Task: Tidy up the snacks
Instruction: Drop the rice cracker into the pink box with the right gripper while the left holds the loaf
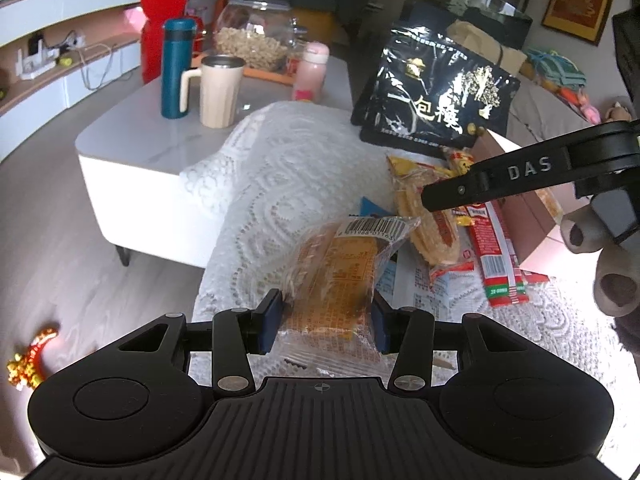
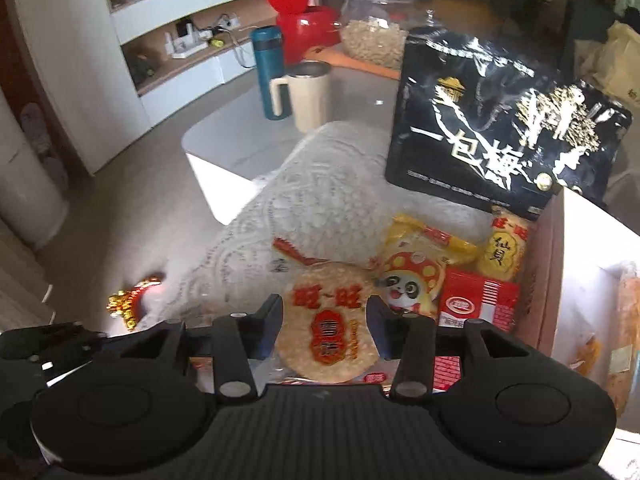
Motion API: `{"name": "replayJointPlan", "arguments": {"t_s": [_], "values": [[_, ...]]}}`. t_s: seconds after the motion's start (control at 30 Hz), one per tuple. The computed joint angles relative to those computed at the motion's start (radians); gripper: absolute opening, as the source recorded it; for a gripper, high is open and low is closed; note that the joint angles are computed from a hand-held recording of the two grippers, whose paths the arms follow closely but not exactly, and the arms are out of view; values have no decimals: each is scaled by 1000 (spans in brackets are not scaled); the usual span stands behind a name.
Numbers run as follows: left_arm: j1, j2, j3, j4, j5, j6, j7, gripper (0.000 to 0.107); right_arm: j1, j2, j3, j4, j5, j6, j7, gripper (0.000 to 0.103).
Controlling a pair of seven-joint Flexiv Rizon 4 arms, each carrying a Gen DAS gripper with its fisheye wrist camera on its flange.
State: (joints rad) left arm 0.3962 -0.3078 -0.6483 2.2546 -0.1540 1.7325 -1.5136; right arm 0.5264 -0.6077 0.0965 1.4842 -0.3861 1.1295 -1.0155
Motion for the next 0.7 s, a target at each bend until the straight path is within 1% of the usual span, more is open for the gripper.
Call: {"name": "replayJointPlan", "arguments": {"t_s": [0.17, 0.23, 0.33, 0.4, 0.47, 0.5, 0.57, 0.63, 0.7], "values": [[2, -11, -2, -5, 7, 2, 0, 51, -21, 1, 1, 26, 54, 35, 79, 49], [-5, -14, 5, -10, 7, 0, -1, 51, -17, 0, -12, 34, 44, 34, 99, 53], [-9, -15, 9, -13, 4, -1, -5, 51, -12, -20, -23, 17, 32, 30, 124, 55], [2, -12, -2, -7, 5, 2, -5, 51, -43, -51, 26, -23, 77, 27, 98, 56], [30, -8, -28, 2, 6, 4, -8, 50, -74, -91, 90, -82, 132, -1, 36, 59], [26, -1, -18, 4, 6, 5, -13, 50, -78, -108, 102, -100, 150, 1, 12, 63], [30, 8, -12, 12, 8, 11, -22, 50, -51, -118, 67, -87, 149, 61, 22, 64], [43, 14, -15, 16, 11, 12, -29, 50, -42, -125, 59, -86, 161, 85, 35, 64], [70, 17, -34, 23, 12, 18, -39, 50, -25, -123, 35, -74, 149, 110, 50, 64]]}}
